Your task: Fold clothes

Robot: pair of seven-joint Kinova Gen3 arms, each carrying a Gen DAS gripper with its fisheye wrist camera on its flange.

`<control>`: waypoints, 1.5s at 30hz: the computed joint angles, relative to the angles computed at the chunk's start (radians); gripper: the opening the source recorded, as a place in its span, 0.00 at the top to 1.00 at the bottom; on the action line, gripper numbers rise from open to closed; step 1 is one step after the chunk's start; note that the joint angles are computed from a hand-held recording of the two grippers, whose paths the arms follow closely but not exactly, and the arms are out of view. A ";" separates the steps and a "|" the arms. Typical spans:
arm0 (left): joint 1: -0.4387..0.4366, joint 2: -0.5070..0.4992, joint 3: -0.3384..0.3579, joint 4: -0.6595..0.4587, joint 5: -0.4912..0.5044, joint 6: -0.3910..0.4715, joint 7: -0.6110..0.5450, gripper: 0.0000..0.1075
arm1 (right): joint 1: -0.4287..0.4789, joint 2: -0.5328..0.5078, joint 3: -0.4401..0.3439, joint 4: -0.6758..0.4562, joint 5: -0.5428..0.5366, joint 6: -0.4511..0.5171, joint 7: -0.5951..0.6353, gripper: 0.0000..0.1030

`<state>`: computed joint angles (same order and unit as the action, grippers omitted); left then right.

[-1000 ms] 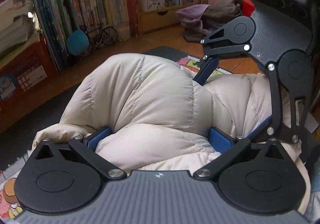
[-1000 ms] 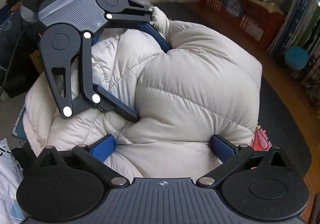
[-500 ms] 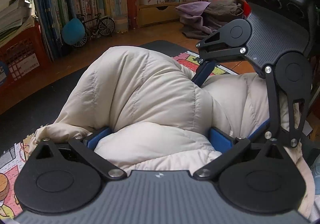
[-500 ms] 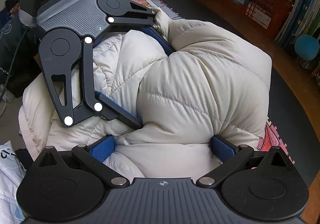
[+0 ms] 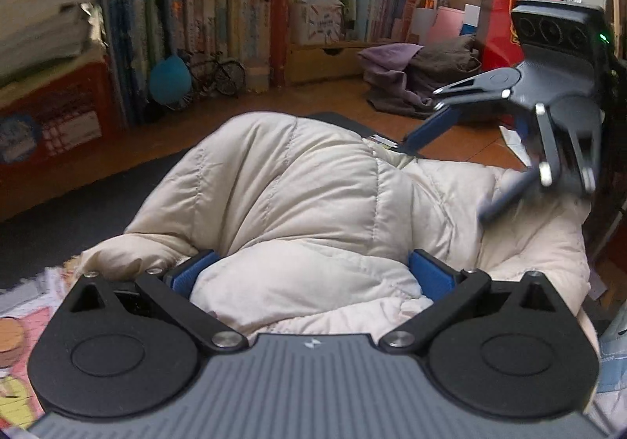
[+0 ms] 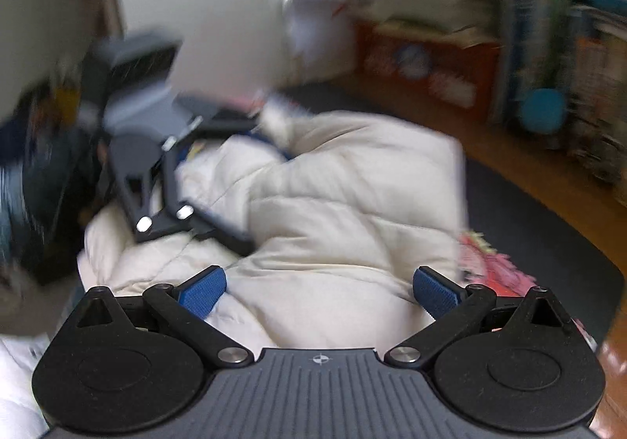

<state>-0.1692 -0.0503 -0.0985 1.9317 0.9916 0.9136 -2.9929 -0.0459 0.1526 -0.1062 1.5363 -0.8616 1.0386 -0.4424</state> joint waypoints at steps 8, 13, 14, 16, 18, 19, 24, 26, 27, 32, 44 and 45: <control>0.014 -0.168 -0.094 0.101 0.020 -0.030 -0.014 0.04 | 0.126 0.133 0.019 0.040 -0.224 0.090 -0.166 0.00; 0.015 -0.179 -0.117 0.119 -0.042 -0.022 0.069 0.04 | 0.094 0.195 -0.023 -0.004 -0.161 0.113 -0.238 0.00; 0.017 -0.178 -0.122 0.122 -0.044 -0.024 0.074 0.04 | 0.089 0.207 -0.033 -0.010 -0.157 0.123 -0.264 0.00; 0.019 -0.175 -0.128 0.125 -0.045 -0.036 0.076 0.04 | 0.079 0.227 -0.052 -0.015 -0.164 0.133 -0.309 0.00; 0.018 -0.177 -0.117 0.123 -0.066 -0.074 0.100 0.04 | 0.069 0.235 -0.070 -0.007 -0.185 0.128 -0.343 0.06; 0.017 -0.180 -0.111 0.121 -0.078 -0.099 0.116 0.04 | 0.060 0.233 -0.076 -0.001 -0.192 0.116 -0.361 0.08; 0.051 -0.207 -0.150 0.105 -0.190 -0.226 0.266 0.04 | 0.015 0.256 -0.106 -0.002 -0.264 0.045 -0.450 0.36; 0.013 -0.225 -0.119 0.108 -0.256 -0.286 0.347 0.04 | -0.018 0.279 -0.122 -0.030 -0.279 0.009 -0.495 0.39; -0.034 -0.237 -0.080 0.114 -0.289 -0.319 0.388 0.04 | -0.036 0.291 -0.130 -0.046 -0.283 -0.013 -0.516 0.40; -0.169 -0.294 0.010 0.118 -0.477 -0.447 0.577 0.04 | -0.164 0.377 -0.166 -0.205 -0.213 -0.147 -0.661 0.41; 0.340 -0.280 -0.461 0.084 -0.325 -0.464 0.256 0.04 | -0.478 0.515 -0.175 -0.447 0.067 -0.464 -1.024 0.32; 0.350 -0.241 -0.501 0.070 -0.312 -0.439 0.269 0.04 | -0.466 0.520 -0.194 -0.448 0.071 -0.463 -1.020 0.30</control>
